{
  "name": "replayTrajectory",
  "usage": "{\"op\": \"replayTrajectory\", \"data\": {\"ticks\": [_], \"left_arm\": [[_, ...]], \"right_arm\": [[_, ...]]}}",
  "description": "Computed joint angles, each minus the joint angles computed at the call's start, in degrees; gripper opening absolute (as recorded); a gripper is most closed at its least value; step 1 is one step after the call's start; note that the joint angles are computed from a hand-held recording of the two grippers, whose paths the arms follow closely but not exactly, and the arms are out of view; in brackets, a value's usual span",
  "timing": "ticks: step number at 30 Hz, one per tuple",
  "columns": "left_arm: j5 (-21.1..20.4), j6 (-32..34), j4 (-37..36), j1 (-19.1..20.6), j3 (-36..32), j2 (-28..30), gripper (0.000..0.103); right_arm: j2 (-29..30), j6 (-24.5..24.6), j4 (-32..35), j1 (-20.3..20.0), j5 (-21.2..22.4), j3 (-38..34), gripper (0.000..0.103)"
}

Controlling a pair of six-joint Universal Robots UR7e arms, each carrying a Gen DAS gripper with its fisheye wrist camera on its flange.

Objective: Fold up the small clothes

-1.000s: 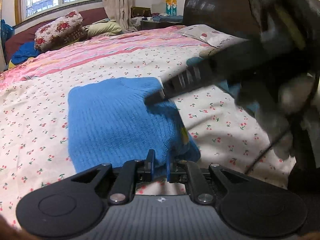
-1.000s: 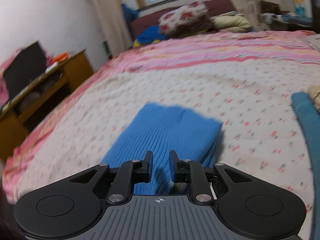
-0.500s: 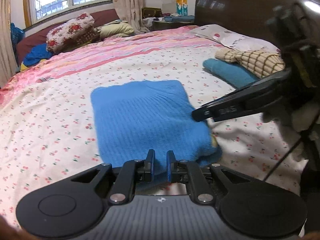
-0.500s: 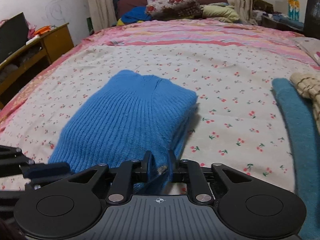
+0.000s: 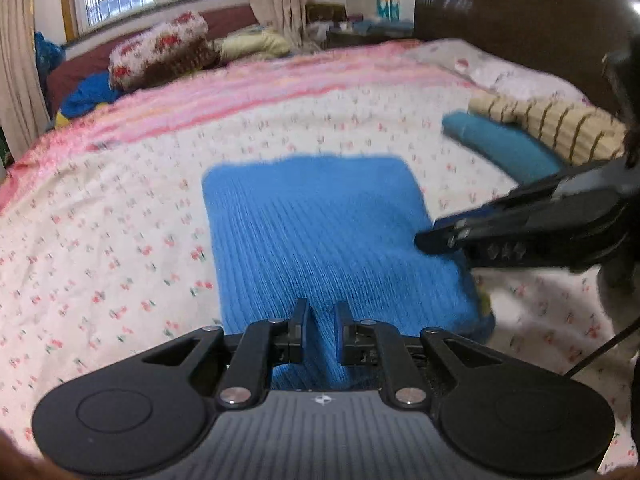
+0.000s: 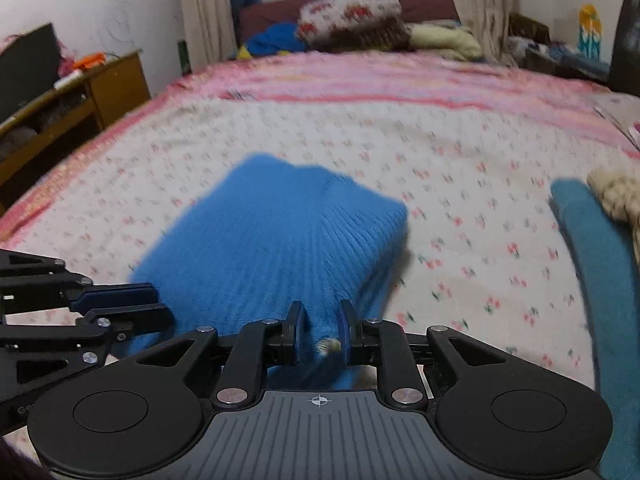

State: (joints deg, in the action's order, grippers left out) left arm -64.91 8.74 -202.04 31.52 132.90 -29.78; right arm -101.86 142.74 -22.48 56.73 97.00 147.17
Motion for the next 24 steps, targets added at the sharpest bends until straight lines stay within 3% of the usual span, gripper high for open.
{"op": "replayTrajectory", "data": {"ticks": [2, 11, 15, 19, 24], "left_arm": [[-0.15, -0.76, 1.79, 0.39, -0.36, 0.3, 0.019], [-0.48, 0.35, 0.74, -0.2, 1.19, -2.59, 0.019], [-0.3, -0.01, -0.4, 0.6, -0.57, -2.7, 0.02], [-0.97, -1.64, 1.22, 2.04, -3.5, -1.1, 0.021], [0.05, 1.86, -1.2, 1.66, -3.41, 1.23, 0.022]], "right_arm": [[-0.78, 0.6, 1.16, -1.1, -1.19, 0.01, 0.02], [-5.04, 0.19, -0.79, 2.72, 0.51, 1.53, 0.02], [-2.24, 1.06, -2.95, 5.36, 3.21, -0.89, 0.02], [1.33, 1.95, -3.07, 5.6, 3.53, -3.7, 0.02], [3.85, 1.96, -2.82, 4.05, 4.14, -4.01, 0.02]]}}
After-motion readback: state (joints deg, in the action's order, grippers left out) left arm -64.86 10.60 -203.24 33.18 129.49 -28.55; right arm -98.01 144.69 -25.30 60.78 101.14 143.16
